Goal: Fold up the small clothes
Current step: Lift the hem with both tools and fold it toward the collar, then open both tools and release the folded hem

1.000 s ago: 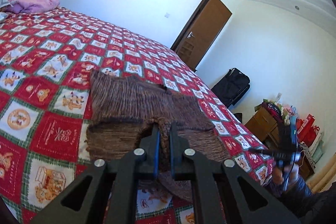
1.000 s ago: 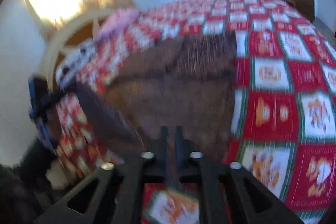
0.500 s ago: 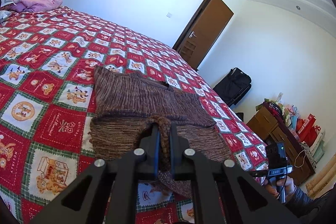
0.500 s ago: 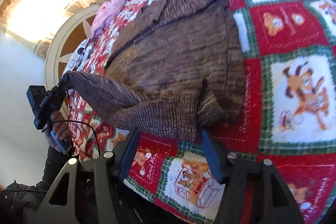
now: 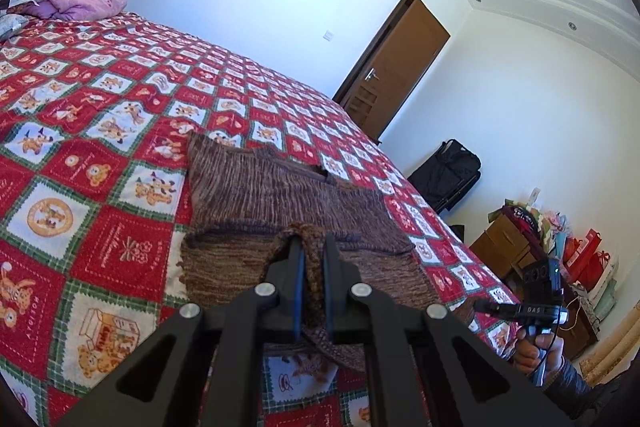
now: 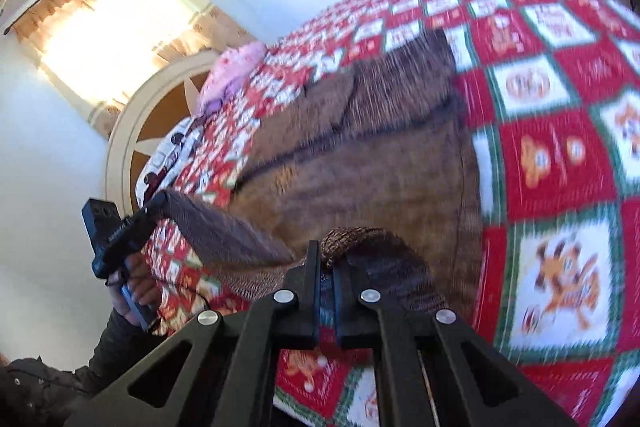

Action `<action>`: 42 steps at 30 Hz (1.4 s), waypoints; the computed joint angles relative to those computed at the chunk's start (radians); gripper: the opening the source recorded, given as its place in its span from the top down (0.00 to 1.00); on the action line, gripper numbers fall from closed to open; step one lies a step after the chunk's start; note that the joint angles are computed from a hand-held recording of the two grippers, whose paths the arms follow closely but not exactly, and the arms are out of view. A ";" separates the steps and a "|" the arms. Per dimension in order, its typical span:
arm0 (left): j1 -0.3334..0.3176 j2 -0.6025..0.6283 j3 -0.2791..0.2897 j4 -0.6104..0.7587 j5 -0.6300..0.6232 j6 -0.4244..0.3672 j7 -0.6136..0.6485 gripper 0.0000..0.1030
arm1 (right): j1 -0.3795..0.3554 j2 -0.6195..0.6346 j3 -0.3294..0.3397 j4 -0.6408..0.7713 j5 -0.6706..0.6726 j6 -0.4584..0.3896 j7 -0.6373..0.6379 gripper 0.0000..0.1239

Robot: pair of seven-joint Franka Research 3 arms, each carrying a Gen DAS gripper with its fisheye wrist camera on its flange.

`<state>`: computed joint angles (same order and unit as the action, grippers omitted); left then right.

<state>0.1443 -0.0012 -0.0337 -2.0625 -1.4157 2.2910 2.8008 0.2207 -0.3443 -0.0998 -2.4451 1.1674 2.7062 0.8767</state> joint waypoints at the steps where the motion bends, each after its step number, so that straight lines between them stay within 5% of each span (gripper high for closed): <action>1: -0.002 0.005 -0.002 0.011 0.002 0.004 -0.005 0.92 | -0.001 0.007 -0.002 0.016 -0.002 -0.001 -0.001 0.97; 12: 0.001 0.138 -0.048 0.229 0.069 0.055 -0.085 0.92 | -0.040 0.164 0.011 0.307 -0.087 0.058 0.043 0.97; 23: 0.027 0.413 -0.151 0.547 0.294 0.126 -0.330 0.92 | -0.143 0.458 0.062 0.630 -0.231 0.049 0.237 0.97; 33: 0.001 0.734 -0.181 0.916 0.576 0.104 -0.643 0.92 | -0.234 0.786 0.089 0.969 -0.482 -0.065 0.522 0.97; 42: 0.035 0.819 -0.255 0.996 0.703 0.120 -0.763 0.85 | -0.268 1.074 0.094 1.338 -0.670 -0.211 0.720 0.93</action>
<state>0.1797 0.8179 -0.2890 -1.0660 -0.7129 2.4109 2.0375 -0.0470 0.7296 -0.0059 -1.1074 0.4974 2.4953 1.5965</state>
